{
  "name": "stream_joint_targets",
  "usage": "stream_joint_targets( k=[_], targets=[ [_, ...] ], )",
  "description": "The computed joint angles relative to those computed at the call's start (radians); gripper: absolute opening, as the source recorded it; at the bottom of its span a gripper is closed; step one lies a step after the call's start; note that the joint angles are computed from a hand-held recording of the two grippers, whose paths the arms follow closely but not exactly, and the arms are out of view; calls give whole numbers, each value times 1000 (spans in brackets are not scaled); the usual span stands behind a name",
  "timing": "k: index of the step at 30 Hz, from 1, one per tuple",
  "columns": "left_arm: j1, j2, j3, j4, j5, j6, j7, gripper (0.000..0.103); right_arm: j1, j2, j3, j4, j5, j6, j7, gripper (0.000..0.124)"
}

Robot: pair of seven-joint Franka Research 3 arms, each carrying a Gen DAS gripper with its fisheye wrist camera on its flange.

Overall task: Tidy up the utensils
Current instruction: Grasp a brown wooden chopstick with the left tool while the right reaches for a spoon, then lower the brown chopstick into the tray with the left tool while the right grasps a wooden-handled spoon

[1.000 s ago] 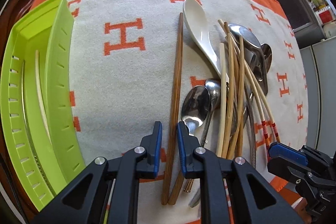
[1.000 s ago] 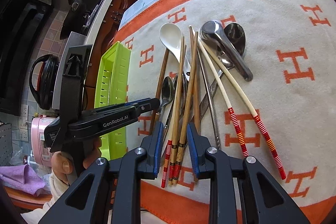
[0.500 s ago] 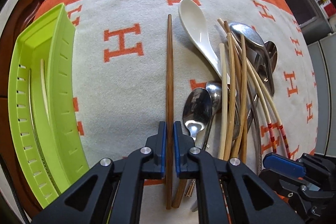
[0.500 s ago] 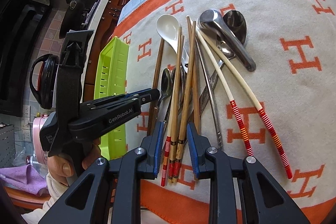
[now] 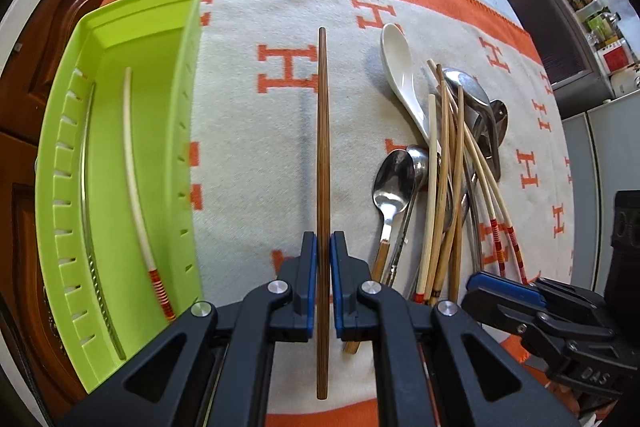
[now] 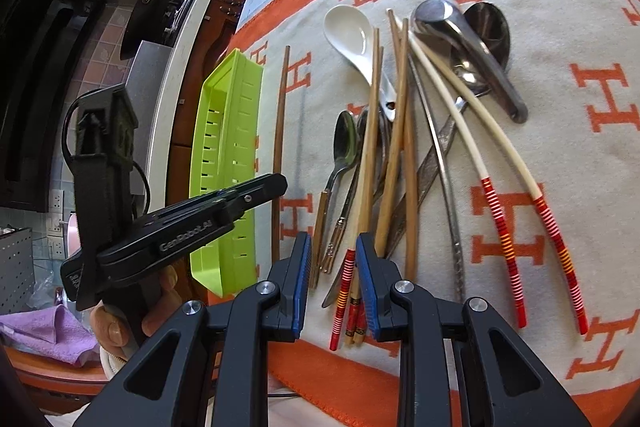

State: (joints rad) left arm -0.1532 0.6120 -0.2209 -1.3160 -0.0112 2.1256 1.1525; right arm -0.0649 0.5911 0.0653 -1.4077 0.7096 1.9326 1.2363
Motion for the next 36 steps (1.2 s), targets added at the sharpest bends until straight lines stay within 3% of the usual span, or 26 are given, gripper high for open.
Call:
stream_joint_targets(
  k=[9,18,24,36],
  targets=[
    [67,-181,-8,-204,-78,104,34,4,36,83,23,125,-23,-51,66,24],
    [83,-306,45,-329,-22,133,-13,4,100,194,28,291,-108,-87,168,24],
    [87,-303,73,-357,74,120,-67,4,135,204,21,298,-175,-63,230,24],
    [123,-227,64,-349,56,123,-44,4,151,242,19,333,-232,-47,267,24]
  ],
)
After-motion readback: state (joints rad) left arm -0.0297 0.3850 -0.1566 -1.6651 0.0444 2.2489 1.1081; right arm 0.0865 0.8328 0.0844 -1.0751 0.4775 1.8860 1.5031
